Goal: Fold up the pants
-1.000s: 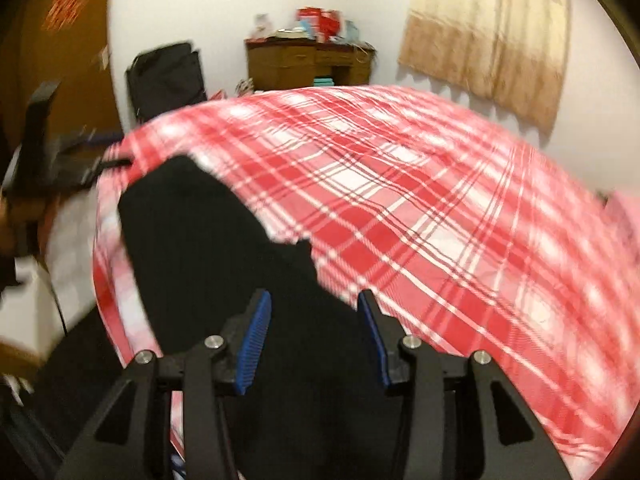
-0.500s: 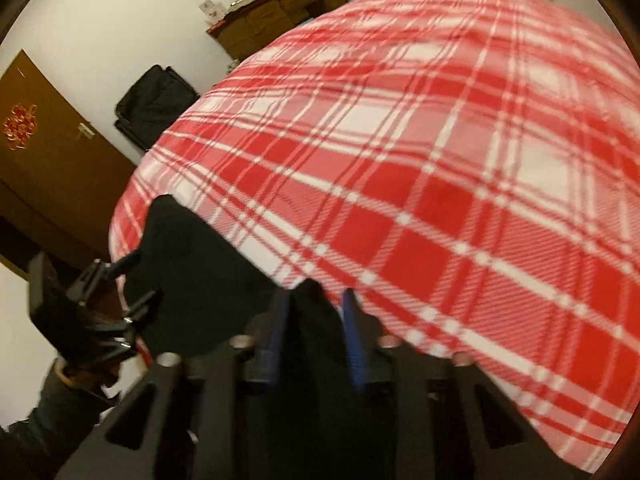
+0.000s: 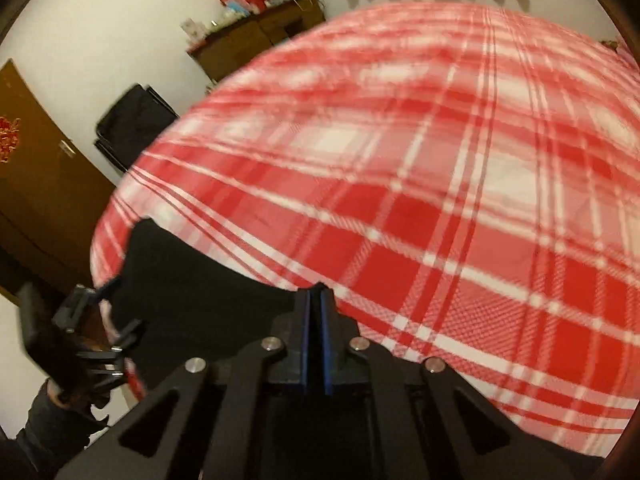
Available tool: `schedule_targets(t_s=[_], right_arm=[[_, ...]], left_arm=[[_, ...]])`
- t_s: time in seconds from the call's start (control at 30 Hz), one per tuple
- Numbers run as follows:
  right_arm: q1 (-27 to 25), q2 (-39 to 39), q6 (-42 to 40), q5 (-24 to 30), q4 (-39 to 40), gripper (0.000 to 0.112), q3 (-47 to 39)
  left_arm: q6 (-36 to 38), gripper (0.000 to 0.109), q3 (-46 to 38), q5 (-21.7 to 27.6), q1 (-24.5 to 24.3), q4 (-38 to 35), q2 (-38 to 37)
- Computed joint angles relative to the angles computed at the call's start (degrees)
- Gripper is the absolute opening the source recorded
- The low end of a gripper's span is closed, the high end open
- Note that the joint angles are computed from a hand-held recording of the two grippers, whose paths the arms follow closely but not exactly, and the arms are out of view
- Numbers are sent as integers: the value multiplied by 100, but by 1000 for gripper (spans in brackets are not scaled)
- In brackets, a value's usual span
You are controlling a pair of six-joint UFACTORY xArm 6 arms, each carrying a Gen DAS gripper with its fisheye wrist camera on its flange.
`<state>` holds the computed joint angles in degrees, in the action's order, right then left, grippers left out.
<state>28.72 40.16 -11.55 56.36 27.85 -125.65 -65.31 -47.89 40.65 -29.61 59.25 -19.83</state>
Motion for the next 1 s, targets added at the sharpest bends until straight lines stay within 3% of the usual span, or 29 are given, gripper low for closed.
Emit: schedule_targets(t_s=[0.07, 0.13, 0.17, 0.2, 0.37, 0.53, 0.7, 0.83, 1.0], right_arm=[[-35, -34, -31, -163, 149, 11, 163], [-57, -162, -2, -245, 83, 36, 290], [-72, -318, -8, -328, -11, 60, 475], [-105, -651, -102, -548, -73, 64, 899], [-473, -2412, -648, -1473, -11, 63, 3117], [-1210, -4099, -611, -2130, -369, 63, 4975], [-2191, -5218, 439, -2256, -1927, 65, 5855], [-3094, -5978, 405, -1895, -1218, 72, 6284], [-3623, -6408, 673, -2133, -1447, 77, 6652]], left_arm=[[-66, 74, -20, 102, -61, -6, -56], [-311, 74, -60, 231, -165, 214, -147], [-361, 74, -97, 252, -221, 297, -175], [-332, 74, -188, 267, -309, 342, -180], [266, 74, -838, 129, -758, 168, 236], [1033, 74, -1620, -553, -1023, -610, 1117], [2001, 74, -2682, -947, -1284, -1793, 2220], [2867, 74, -3582, -1215, -1530, -2754, 3035], [3732, 74, -4748, -1047, -1765, -3400, 3978]])
